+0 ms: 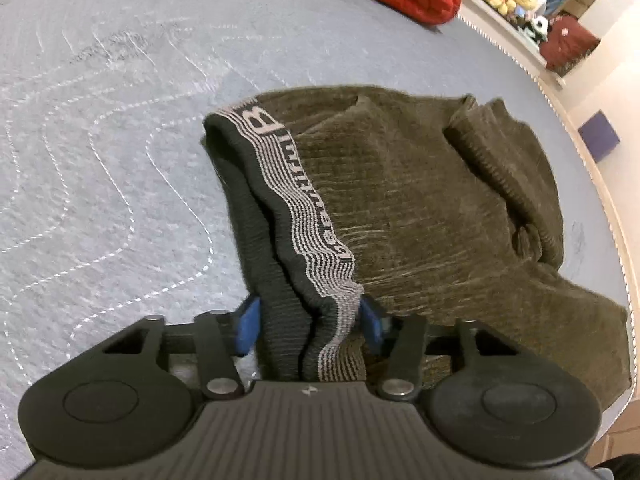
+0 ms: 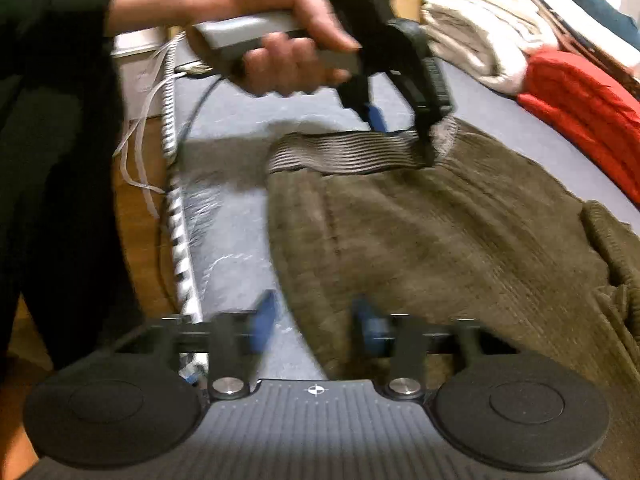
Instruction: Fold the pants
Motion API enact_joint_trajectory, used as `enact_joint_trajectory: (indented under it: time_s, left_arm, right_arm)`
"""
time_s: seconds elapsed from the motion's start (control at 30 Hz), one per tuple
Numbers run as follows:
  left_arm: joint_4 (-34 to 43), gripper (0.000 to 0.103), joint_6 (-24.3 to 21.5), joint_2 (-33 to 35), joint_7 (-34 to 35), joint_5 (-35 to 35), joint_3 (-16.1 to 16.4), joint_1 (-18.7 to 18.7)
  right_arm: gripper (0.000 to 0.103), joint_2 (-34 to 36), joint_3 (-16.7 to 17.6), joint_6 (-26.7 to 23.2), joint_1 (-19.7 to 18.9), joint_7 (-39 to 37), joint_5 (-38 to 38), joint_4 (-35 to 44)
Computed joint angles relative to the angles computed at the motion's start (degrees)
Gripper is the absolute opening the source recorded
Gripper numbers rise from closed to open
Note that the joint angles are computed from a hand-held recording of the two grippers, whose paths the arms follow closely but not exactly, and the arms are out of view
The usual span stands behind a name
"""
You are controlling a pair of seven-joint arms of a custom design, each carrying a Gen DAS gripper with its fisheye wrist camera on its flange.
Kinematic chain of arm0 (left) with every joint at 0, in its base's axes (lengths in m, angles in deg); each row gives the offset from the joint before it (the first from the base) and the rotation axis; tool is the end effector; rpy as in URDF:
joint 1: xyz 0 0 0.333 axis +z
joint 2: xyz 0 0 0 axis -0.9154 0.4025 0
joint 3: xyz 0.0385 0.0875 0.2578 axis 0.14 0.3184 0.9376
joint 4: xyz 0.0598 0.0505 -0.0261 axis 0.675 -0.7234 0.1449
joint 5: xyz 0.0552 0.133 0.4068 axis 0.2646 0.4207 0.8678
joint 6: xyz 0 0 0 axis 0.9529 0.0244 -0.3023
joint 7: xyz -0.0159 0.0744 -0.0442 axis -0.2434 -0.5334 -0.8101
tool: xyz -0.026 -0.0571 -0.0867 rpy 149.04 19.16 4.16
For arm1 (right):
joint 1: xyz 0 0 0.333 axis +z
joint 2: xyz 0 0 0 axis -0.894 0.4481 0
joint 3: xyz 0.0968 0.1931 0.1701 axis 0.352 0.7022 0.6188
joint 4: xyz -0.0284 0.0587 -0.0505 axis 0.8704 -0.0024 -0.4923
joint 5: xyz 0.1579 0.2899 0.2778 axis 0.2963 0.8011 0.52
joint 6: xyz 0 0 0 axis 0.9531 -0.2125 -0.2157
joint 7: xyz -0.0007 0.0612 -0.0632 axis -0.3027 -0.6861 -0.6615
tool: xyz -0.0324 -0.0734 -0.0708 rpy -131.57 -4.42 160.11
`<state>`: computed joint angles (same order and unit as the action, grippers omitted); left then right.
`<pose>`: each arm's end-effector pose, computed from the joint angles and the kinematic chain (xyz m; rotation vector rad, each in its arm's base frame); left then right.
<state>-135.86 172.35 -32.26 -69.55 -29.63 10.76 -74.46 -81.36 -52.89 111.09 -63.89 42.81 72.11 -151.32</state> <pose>0.4673 -0.2124 0.3295 -2.3942 1.4467 -0.7530 0.3924 -0.0479 0.2946 -2.2918 0.1734 -0.2167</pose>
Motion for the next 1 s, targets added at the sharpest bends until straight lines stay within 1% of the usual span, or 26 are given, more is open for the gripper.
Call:
enact_joint_trajectory:
  time_s: [0.03, 0.07, 0.13, 0.17, 0.2, 0.23, 0.27, 0.33, 0.37, 0.4, 0.43, 0.47, 0.5, 0.53, 0.57, 0.6, 0.67, 0.73, 0.77, 0.8, 0.83, 0.87, 0.9, 0.93, 0.97, 1.0]
  left_arm:
    - [-0.8, 0.023, -0.2, -1.6, -2.1, 1.7, -0.8, 0.8]
    - [-1.7, 0.023, 0.2, -3.1, -3.8, 3.1, -1.4, 1.6]
    - [-4.0, 0.022, 2.1, -6.2, -5.7, 3.6, -1.6, 1.9]
    - [-3.9, 0.022, 1.4, -6.5, -5.6, 4.3, -2.3, 2.2]
    - [-3.1, 0.023, -1.0, -6.3, -5.7, 5.3, -3.3, 2.6]
    - [-1.7, 0.025, -4.1, -5.4, -5.6, 5.7, -3.9, 2.5]
    - [-0.6, 0.029, -5.7, -4.3, -5.3, 5.7, -3.7, 2.0]
    - [2.3, 0.056, -11.1, -2.6, -4.3, 5.6, -3.5, 0.9]
    - [4.5, 0.061, -16.1, -2.1, -6.0, 9.0, -5.0, 1.1]
    - [6.1, 0.062, -20.3, -2.0, -9.1, 13.7, -6.5, 1.3]
    - [7.9, 0.062, -25.1, -1.9, -12.6, 19.2, -8.4, 1.4]
    - [8.9, 0.062, -27.2, -1.8, -14.7, 23.1, -9.2, 1.0]
    - [9.3, 0.062, -26.8, -1.9, -16.9, 27.1, -9.5, 0.7]
    - [9.5, 0.062, -24.6, -1.9, -18.8, 29.9, -9.2, 0.4]
    - [9.7, 0.062, -20.8, -1.5, -20.8, 32.2, -8.3, 0.1]
    - [10.2, 0.061, -17.0, -0.5, -22.5, 34.0, -7.4, -0.1]
    - [12.8, 0.043, -12.5, 3.0, -23.3, 35.6, -5.8, -0.9]
    - [15.9, 0.003, -9.6, 7.5, -19.3, 33.2, -4.1, -2.3]
    - [18.3, 0.0, -8.5, 10.8, -14.9, 28.7, -3.2, -3.3]
    - [20.0, 0.0, -8.8, 13.6, -7.7, 20.8, -2.5, -4.2]
    - [22.7, 0.0, -10.9, 16.8, -0.4, 12.9, -2.3, -4.8]
    - [25.3, 0.0, -13.6, 19.8, 4.1, 8.3, -2.9, -4.6]
    - [27.5, 0.001, -15.8, 21.9, 5.0, 7.6, -1.6, -6.3]
    - [29.0, 0.001, -17.4, 22.8, 3.8, 9.9, -0.7, -7.8]
    - [29.9, 0.001, -18.0, 23.0, 2.7, 12.2, 0.2, -9.1]
    - [30.2, 0.005, -17.5, 22.7, 0.8, 14.9, 1.2, -10.1]
  right_arm:
    - [0.019, 0.4, 0.2, -0.4, 0.2, 0.6, -0.1, 0.8]
    - [0.015, 0.6, 0.1, -1.7, 0.1, 1.3, -0.8, 1.5]
    - [0.012, -0.9, -0.5, -4.4, -0.3, -0.3, -1.8, 1.4]
    - [0.004, -2.1, -1.0, -6.2, -0.6, -2.2, -2.8, 0.9]
    - [0.004, -2.6, -1.2, -8.8, -0.9, -2.3, -4.2, 1.0]
    - [0.004, -3.3, -0.6, -8.7, -1.1, -1.7, -4.3, 0.2]
    - [0.004, -4.2, 0.0, -7.1, -1.0, -2.5, -3.9, -1.2]
    - [0.009, -5.2, 0.4, -3.8, -0.1, -6.0, -3.3, -3.1]
    - [0.013, -4.9, 0.7, -3.9, 0.0, -4.6, -3.9, -2.4]
    - [0.013, -4.2, 1.1, -5.2, -0.2, -1.4, -5.0, -0.7]
    - [0.015, -3.3, 0.4, -7.2, -0.2, 0.4, -5.2, 1.4]
    - [0.025, -2.2, -0.5, -9.1, -0.2, 1.3, -4.5, 3.3]
    - [0.041, -0.8, -1.3, -10.4, -0.1, 2.0, -3.2, 5.2]
    - [0.049, 1.2, -2.2, -12.3, -0.3, 3.7, -1.6, 8.0]
    - [0.058, 3.8, -2.9, -14.0, -0.5, 6.0, 0.8, 11.4]
    - [0.059, 6.7, -3.2, -14.8, -0.9, 8.6, 3.5, 14.8]
    - [0.058, 12.7, -2.4, -13.2, -1.6, 13.8, 9.1, 20.9]
    - [0.058, 18.8, -1.2, -9.2, -2.7, 21.1, 15.4, 27.5]
    - [0.058, 21.7, -0.4, -6.6, -3.2, 25.0, 18.3, 30.5]
    - [0.058, 24.9, 0.4, -3.4, -3.8, 29.4, 21.2, 33.9]
    - [0.058, 27.9, 1.2, -0.1, -4.3, 32.8, 23.5, 36.9]
    - [0.058, 30.7, 2.0, 2.9, -4.9, 36.7, 25.1, 39.7]
    - [0.057, 34.1, 2.7, 5.8, -5.5, 42.5, 25.6, 43.2]
    - [0.057, 37.4, 3.5, 8.1, -5.9, 47.6, 25.5, 46.1]
    - [0.057, 40.2, 4.0, 9.8, -6.4, 53.2, 24.3, 49.0]
    - [0.056, 43.0, 4.4, 11.7, -6.7, 59.5, 22.6, 51.5]
